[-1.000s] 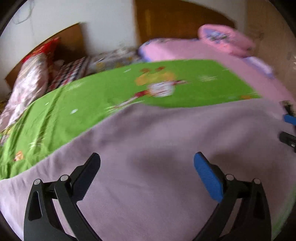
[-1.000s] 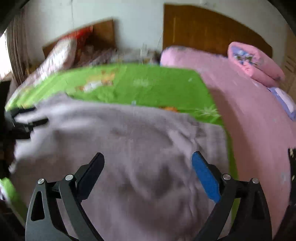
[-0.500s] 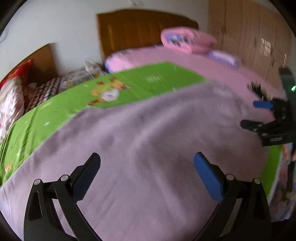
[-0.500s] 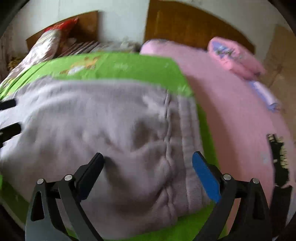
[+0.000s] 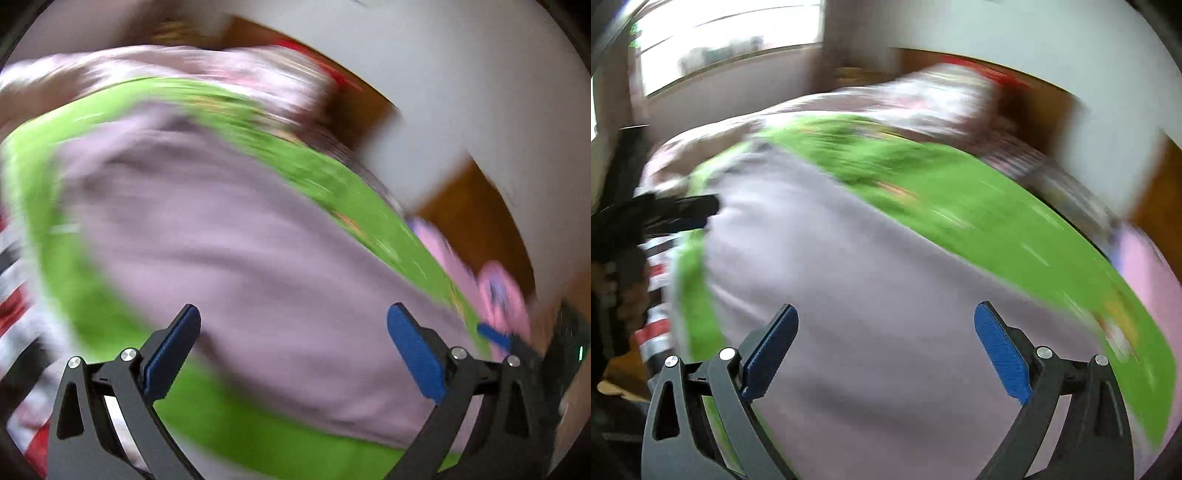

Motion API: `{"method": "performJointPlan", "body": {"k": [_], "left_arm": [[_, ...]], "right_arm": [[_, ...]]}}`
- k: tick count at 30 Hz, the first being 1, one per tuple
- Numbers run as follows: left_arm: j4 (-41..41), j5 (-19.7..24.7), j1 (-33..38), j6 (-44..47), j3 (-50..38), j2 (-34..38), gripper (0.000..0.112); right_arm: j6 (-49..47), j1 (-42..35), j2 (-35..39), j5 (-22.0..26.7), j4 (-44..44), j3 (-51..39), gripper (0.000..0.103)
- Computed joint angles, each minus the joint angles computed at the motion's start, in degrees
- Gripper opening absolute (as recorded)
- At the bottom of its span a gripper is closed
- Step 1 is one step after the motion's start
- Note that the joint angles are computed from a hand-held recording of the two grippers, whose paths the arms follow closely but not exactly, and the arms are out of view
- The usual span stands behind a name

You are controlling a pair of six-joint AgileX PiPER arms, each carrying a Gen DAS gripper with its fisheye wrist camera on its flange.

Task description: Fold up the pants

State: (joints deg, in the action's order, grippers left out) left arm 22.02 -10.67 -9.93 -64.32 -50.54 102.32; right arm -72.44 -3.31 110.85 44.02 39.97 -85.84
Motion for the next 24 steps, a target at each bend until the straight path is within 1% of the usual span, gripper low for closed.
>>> {"method": "performJointPlan", "body": {"k": [1,2,3,5,7,8,10,11,12,13,14,15,16,17,18,20,21,22,24], "left_arm": [[2.2,-2.8,4.8,-3.6,4.2,-2.4,0.101],[3.4,-3.8,8.0,-5.6,6.5,-3.8,0.101],[4.1,-3.6,11.0,-7.1,8.4,-5.0,0.101],[8.5,-1.8,15.5,-12.4,10.4,-6.5,0.101],[14.8,-2.4,19.7,-18.8,12.4,-7.1,0.101],[17.3,-3.7,21.4,-21.1,13.6,-7.3,0.101],[20.1,-6.6,23.9,-23.2,15.9,-7.6,0.101],[21.0,-7.5,24.2,-24.1,16.5,-7.8,0.101],[22.9,-8.4,24.6,-25.8,16.5,-7.6,0.101],[26.8,-11.0,26.8,-28.3,16.6,-7.1,0.101],[28.3,-13.0,27.6,-29.3,17.7,-7.4,0.101],[30.9,-15.5,28.9,-31.1,16.9,-5.7,0.101],[33.0,-19.8,30.0,-32.3,16.0,-3.0,0.101],[34.3,-23.1,30.7,-33.1,15.5,-1.7,0.101],[35.2,-26.8,31.3,-33.4,14.9,-0.1,0.101],[37.6,-31.3,31.3,-35.3,12.4,2.9,0.101],[39.1,-33.0,31.3,-36.2,10.8,4.4,0.101],[40.2,-34.1,30.9,-37.1,8.4,6.2,0.101],[40.5,-35.0,30.6,-38.0,4.6,9.0,0.101]], "right_arm": [[0.5,4.2,1.2,1.4,-0.4,-2.0,0.092],[1.5,8.4,2.4,2.2,-1.5,-4.0,0.092],[2.0,12.1,2.7,1.7,-2.3,-4.1,0.092],[1.6,17.9,4.9,1.6,-4.1,-6.8,0.092],[2.9,24.4,7.2,-0.3,-8.4,-8.7,0.082],[2.9,26.1,7.7,-0.8,-9.3,-9.0,0.074],[3.9,29.9,10.0,-2.8,-13.3,-10.3,0.071],[6.1,31.7,11.3,-3.4,-17.2,-11.5,0.068],[7.4,32.5,13.2,-2.4,-19.5,-13.7,0.066],[8.5,33.1,14.3,-1.6,-21.4,-15.3,0.064],[9.0,33.6,14.7,-2.5,-23.6,-14.9,0.055],[9.8,34.3,15.4,-5.6,-26.9,-14.0,0.04],[9.8,34.4,15.1,-8.1,-27.9,-12.6,0.037],[8.4,34.0,14.8,-8.3,-26.6,-12.3,0.026],[6.0,32.9,14.3,-7.6,-22.9,-12.1,0.013],[3.0,31.2,12.5,-8.7,-17.1,-10.5,0.013],[2.2,30.1,12.4,-6.6,-14.2,-11.3,0.013],[1.7,29.5,12.4,-5.1,-12.6,-12.2,0.013],[1.5,29.6,12.5,-4.9,-12.0,-12.5,0.013]]}}
